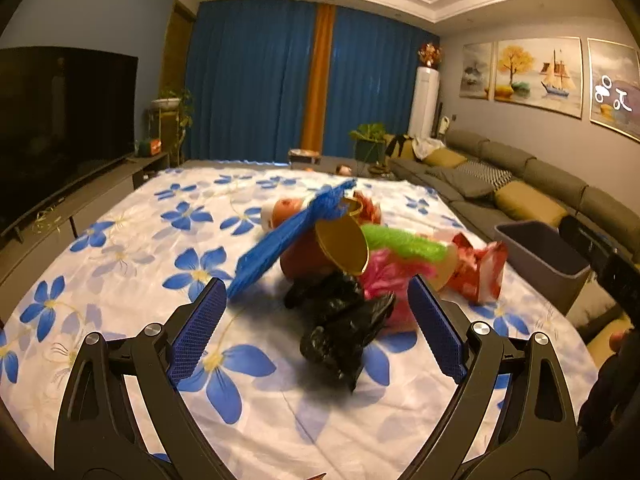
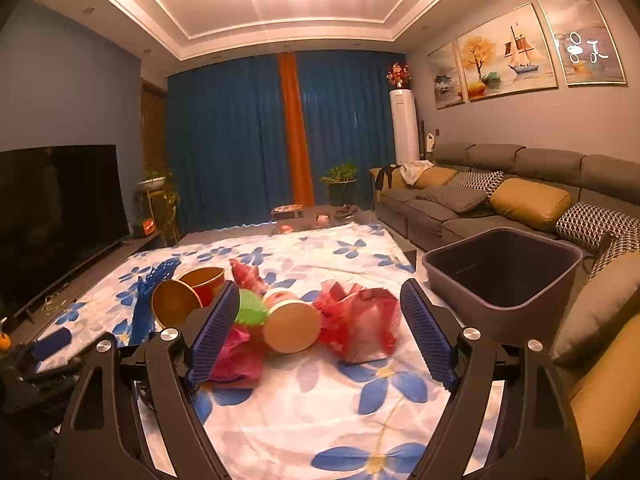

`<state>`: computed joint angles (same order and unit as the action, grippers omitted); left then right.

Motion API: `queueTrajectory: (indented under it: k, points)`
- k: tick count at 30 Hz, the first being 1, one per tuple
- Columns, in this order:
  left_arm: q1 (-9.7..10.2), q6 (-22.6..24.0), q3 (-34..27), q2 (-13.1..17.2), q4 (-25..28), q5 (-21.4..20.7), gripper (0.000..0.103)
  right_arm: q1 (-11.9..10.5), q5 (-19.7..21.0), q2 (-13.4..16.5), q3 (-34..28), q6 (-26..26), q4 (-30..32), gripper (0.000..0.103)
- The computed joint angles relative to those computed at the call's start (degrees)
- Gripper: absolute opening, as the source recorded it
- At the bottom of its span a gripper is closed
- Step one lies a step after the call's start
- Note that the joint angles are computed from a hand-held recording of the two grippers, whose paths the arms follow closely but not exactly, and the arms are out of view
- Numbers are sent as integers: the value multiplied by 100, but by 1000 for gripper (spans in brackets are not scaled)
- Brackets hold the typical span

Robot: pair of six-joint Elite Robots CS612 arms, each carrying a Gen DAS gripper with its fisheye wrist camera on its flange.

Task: Collect trash
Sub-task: 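Return both grippers to the pile and grasp another black bag with left gripper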

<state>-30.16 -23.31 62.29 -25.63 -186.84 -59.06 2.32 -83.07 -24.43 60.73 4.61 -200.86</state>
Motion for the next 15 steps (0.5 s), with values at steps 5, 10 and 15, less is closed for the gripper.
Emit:
queueTrajectory:
  k: [5, 10, 15]
  points:
    - [46, 14, -162, 94, 325, -293, 90, 31, 6, 30, -76, -77, 130, 80]
    - [104, 40, -445, 227, 693, -582, 82, 37, 77, 70, -155, -161, 293, 80]
    - [207, -104, -716, 318, 1437, -1010, 58, 44, 148, 105, -216, -210, 404, 80]
